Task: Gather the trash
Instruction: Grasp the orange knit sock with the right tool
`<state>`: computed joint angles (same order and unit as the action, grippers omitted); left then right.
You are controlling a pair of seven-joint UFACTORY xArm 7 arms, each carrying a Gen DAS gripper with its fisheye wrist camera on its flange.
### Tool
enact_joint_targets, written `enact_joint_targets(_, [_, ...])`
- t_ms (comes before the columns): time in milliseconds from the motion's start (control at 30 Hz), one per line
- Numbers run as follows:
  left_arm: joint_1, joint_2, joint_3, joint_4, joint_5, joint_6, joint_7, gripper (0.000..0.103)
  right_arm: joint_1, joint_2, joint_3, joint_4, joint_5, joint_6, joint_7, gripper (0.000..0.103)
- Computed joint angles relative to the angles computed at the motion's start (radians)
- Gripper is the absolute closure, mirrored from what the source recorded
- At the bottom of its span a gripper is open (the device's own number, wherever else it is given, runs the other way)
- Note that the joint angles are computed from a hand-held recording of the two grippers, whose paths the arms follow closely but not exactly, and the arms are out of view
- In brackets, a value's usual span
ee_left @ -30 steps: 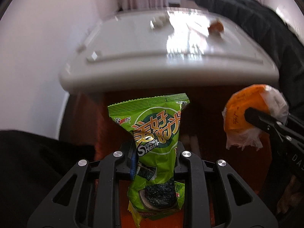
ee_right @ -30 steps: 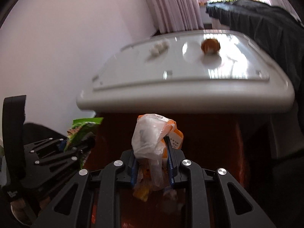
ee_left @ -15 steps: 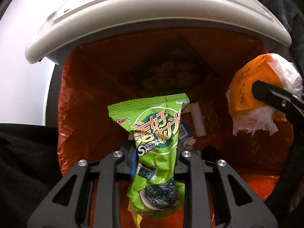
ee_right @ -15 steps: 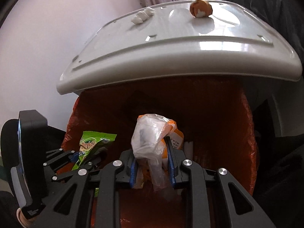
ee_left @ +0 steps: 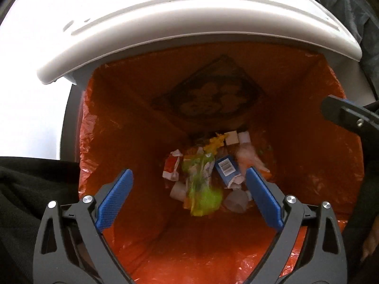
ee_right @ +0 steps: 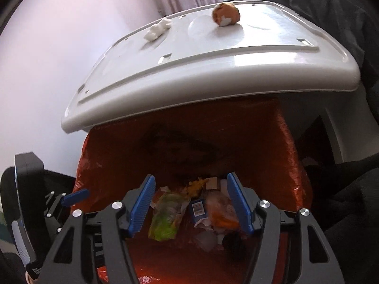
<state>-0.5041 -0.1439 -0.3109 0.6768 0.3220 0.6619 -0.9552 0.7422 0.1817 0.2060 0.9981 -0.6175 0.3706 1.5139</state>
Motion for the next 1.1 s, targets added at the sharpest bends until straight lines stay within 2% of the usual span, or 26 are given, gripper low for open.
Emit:
enact_joint_targets(267, [0.014,-0.023,0.009,-0.02,-0.013,-0.007,0.002,0.01,-0.007,-0.019,-0.007,-0.018,-0.061,-0.023,0.094,0.04])
enact_joint_targets(433, [0.021,-0.069,-0.009,-0.042,0.011,-0.008,-0.027,0.01,-0.029,-0.03,-0.004,-0.01,-0.032,-0.054,0.046,0.04])
enact_joint_targets(533, [0.036,-0.09,-0.013,-0.037,0.043,-0.016,-0.031,0.01,-0.062,-0.027,-0.016,0.037,-0.02,-0.055,-0.027,0.04])
enact_joint_targets(600, [0.051,-0.097,-0.012,-0.009,0.067,-0.003,-0.013,0.01,-0.091,-0.006,-0.032,0.108,-0.005,-0.022,-0.1,0.037])
enact_joint_targets(667, [0.072,-0.096,-0.016,0.022,0.105,0.004,-0.019,0.01,-0.115,0.04,-0.051,0.209,0.0,0.024,-0.194,0.036])
enact_joint_targets(733, [0.099,-0.09,-0.022,0.05,0.162,-0.007,-0.052,0.01,-0.12,0.117,-0.075,0.35,-0.009,0.111,-0.293,0.033])
enact_joint_targets(833, [0.127,-0.081,-0.029,0.058,0.234,-0.026,-0.122,0.01,-0.139,0.281,-0.093,0.59,0.053,0.218,-0.504,0.032])
enact_joint_targets(967, [0.123,-0.055,-0.011,0.035,0.223,-0.046,-0.131,0.01,-0.152,0.437,-0.131,0.771,0.119,0.266,-0.663,0.032])
enact_joint_targets(1100, [0.118,-0.032,0.004,0.039,0.214,-0.063,-0.122,0.01,-0.148,0.53,-0.178,0.863,0.181,0.298,-0.727,0.032])
